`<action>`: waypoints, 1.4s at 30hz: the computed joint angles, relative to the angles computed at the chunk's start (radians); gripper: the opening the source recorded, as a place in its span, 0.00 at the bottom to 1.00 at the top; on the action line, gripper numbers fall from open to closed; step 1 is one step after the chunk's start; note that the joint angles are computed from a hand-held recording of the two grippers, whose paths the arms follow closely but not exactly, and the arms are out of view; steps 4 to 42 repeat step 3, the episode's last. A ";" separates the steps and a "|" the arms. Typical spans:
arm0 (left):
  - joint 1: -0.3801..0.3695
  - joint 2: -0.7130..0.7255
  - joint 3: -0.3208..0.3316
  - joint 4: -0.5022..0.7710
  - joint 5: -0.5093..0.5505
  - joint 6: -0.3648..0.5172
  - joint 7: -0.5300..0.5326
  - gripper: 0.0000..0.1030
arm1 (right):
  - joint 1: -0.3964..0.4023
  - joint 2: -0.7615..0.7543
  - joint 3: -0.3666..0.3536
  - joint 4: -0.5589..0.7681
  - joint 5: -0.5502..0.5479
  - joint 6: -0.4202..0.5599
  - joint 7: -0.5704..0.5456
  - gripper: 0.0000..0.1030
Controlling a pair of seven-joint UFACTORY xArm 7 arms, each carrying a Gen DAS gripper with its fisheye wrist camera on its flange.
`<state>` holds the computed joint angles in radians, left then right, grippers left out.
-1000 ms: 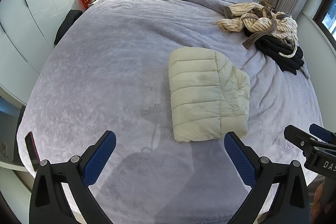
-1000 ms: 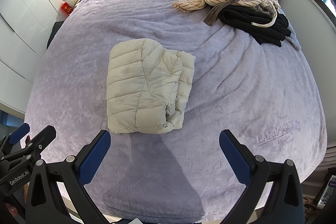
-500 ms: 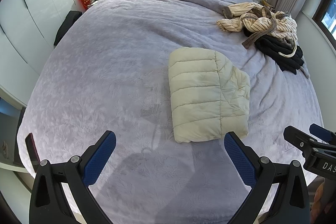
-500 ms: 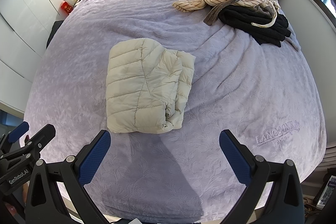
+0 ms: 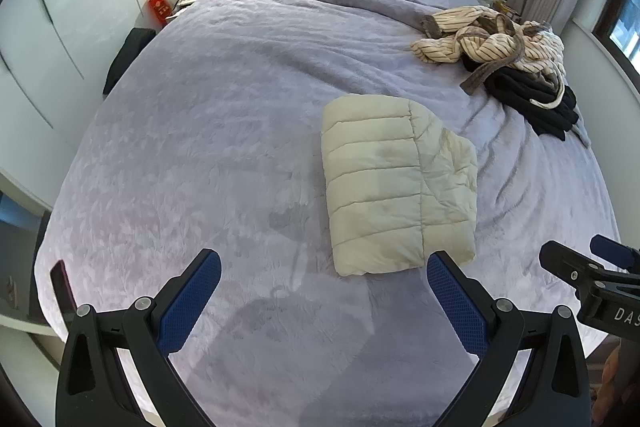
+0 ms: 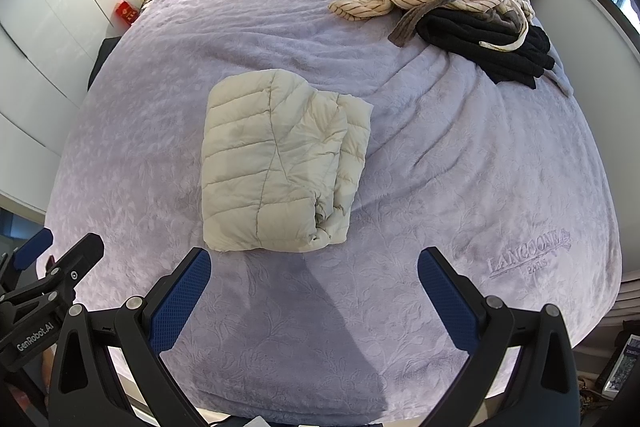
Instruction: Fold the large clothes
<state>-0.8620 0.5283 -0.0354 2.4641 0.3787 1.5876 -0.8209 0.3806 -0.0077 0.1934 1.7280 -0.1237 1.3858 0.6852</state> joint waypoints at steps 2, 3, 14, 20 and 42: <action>0.007 -0.004 -0.004 -0.008 -0.007 -0.009 0.006 1.00 | 0.001 0.000 0.000 -0.001 0.000 0.000 0.001 1.00; 0.010 -0.004 -0.004 -0.008 -0.010 -0.007 0.006 1.00 | 0.001 0.000 0.000 -0.001 -0.001 0.001 0.001 1.00; 0.010 -0.004 -0.004 -0.008 -0.010 -0.007 0.006 1.00 | 0.001 0.000 0.000 -0.001 -0.001 0.001 0.001 1.00; 0.010 -0.004 -0.004 -0.008 -0.010 -0.007 0.006 1.00 | 0.001 0.000 0.000 -0.001 -0.001 0.001 0.001 1.00; 0.010 -0.004 -0.004 -0.008 -0.010 -0.007 0.006 1.00 | 0.001 0.000 0.000 -0.001 -0.001 0.001 0.001 1.00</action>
